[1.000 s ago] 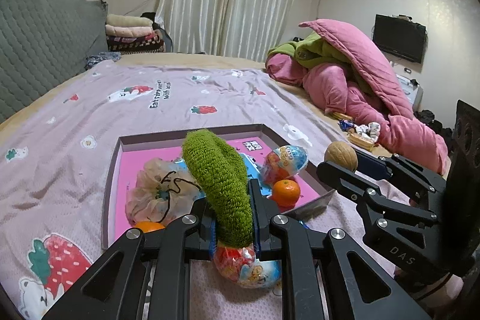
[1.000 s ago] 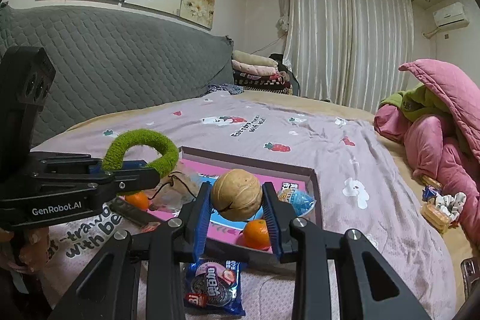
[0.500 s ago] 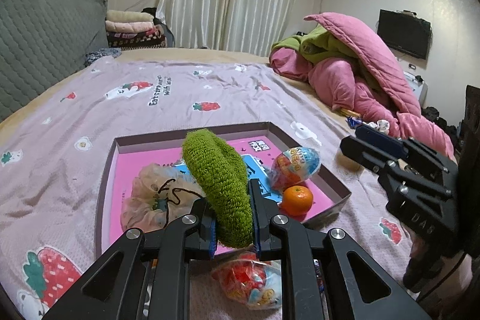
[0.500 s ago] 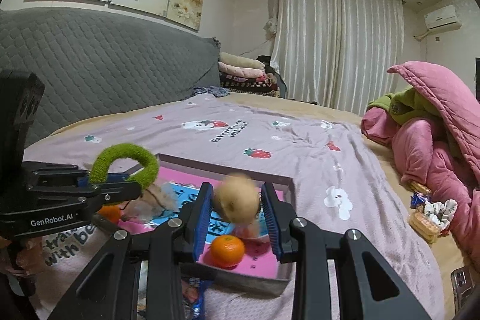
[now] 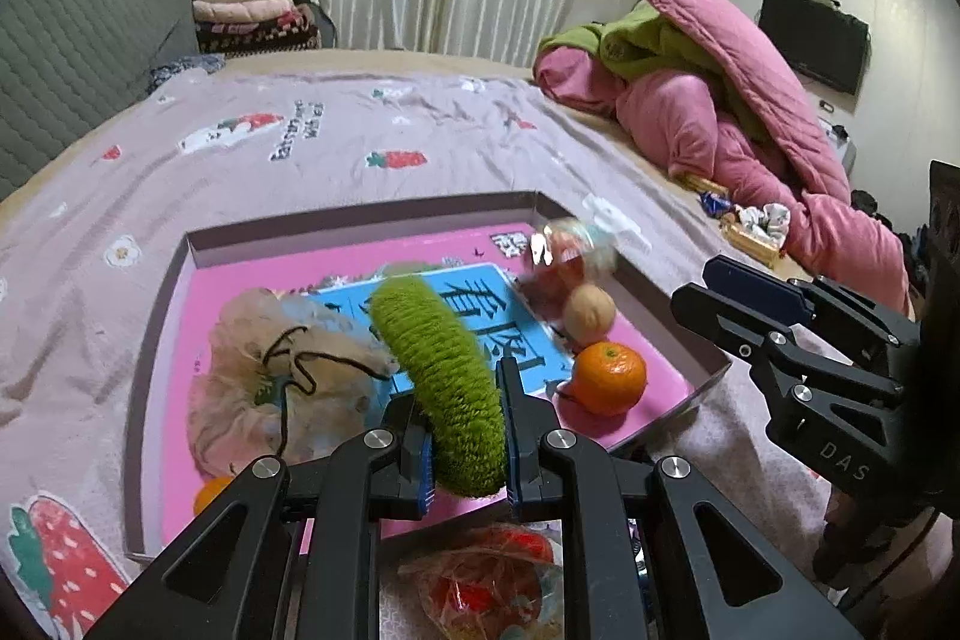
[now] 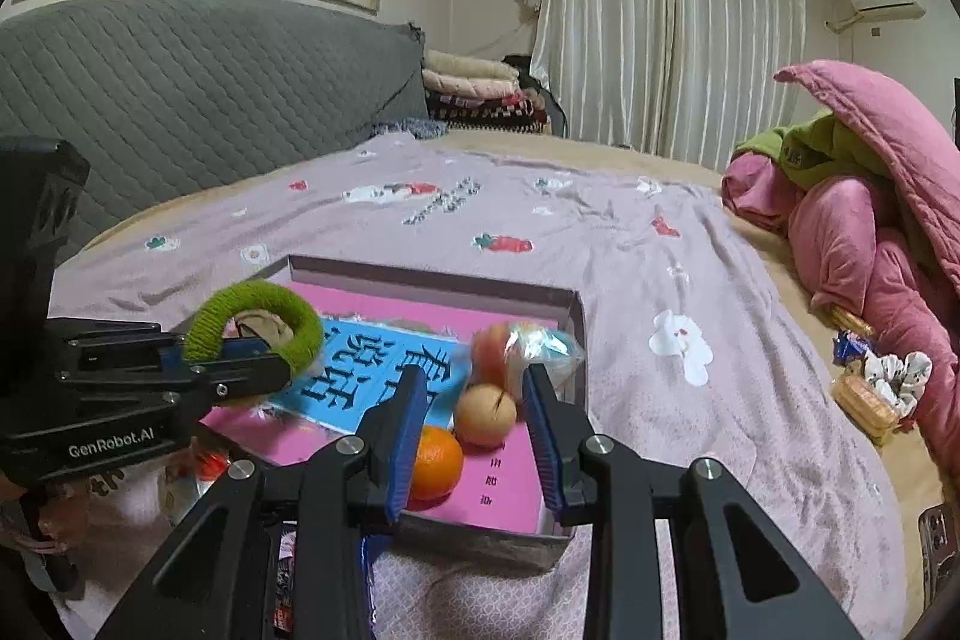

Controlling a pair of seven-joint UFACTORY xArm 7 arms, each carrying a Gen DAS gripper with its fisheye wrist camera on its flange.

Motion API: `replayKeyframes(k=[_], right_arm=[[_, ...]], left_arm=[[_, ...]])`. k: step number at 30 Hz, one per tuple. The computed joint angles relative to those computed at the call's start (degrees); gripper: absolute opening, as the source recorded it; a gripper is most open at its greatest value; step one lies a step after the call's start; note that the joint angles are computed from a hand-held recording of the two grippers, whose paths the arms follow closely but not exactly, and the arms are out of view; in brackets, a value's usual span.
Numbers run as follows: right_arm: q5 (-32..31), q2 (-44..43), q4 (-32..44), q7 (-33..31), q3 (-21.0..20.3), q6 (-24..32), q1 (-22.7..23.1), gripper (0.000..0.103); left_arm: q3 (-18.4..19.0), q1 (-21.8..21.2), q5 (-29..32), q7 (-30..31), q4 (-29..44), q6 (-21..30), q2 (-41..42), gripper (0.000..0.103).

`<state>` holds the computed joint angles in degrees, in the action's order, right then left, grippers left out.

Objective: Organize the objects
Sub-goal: 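Lower the walnut into the tray with the right tool while the left tool drops the green ring there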

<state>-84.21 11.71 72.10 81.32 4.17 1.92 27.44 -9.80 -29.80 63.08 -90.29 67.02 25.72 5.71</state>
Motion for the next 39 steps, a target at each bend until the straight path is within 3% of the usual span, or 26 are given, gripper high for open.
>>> replayKeyframes(k=[5,12,15,17,19,24,31,36,39], right_arm=[[16.98,1.85,-1.39,-15.46,1.83,0.66,-1.54,0.034],[28.09,2.73,-2.62,-24.79,1.10,0.62,-0.78,0.034],[28.83,2.50,-3.13,-24.86,-1.51,-0.07,1.50,0.034],[29.05,2.47,-3.18,-24.75,-3.40,-0.52,3.28,0.034],[29.32,2.42,-3.36,-24.66,-5.35,-1.17,5.05,0.034],[32.65,2.22,-4.19,-28.04,-7.44,-2.03,7.34,0.034],[31.30,1.69,-4.59,-27.01,-11.32,-2.68,11.29,0.034],[28.28,1.45,-4.48,-23.61,-13.25,-3.02,12.94,0.051],[23.22,1.08,-4.29,-18.54,-14.85,-3.93,14.08,0.059]], left_arm=[[0.44,0.24,-3.27,2.20,0.13,-1.51,1.10,0.017],[1.01,0.02,-6.16,4.21,-0.15,-2.41,1.59,0.017],[1.20,-0.35,-6.26,4.19,0.01,-1.62,1.67,0.020],[1.07,-0.64,-7.12,4.95,0.13,0.55,1.58,0.030],[0.90,-0.69,-8.37,5.91,0.09,2.15,1.54,0.052],[0.66,-0.66,-7.65,5.57,-0.67,4.58,0.48,0.056],[-0.43,0.14,-6.29,4.14,-2.22,6.41,-1.93,0.065],[-1.61,1.32,-4.56,1.88,-3.96,6.75,-4.67,0.070],[-2.64,2.06,-3.62,0.61,-4.97,6.55,-6.26,0.072]])
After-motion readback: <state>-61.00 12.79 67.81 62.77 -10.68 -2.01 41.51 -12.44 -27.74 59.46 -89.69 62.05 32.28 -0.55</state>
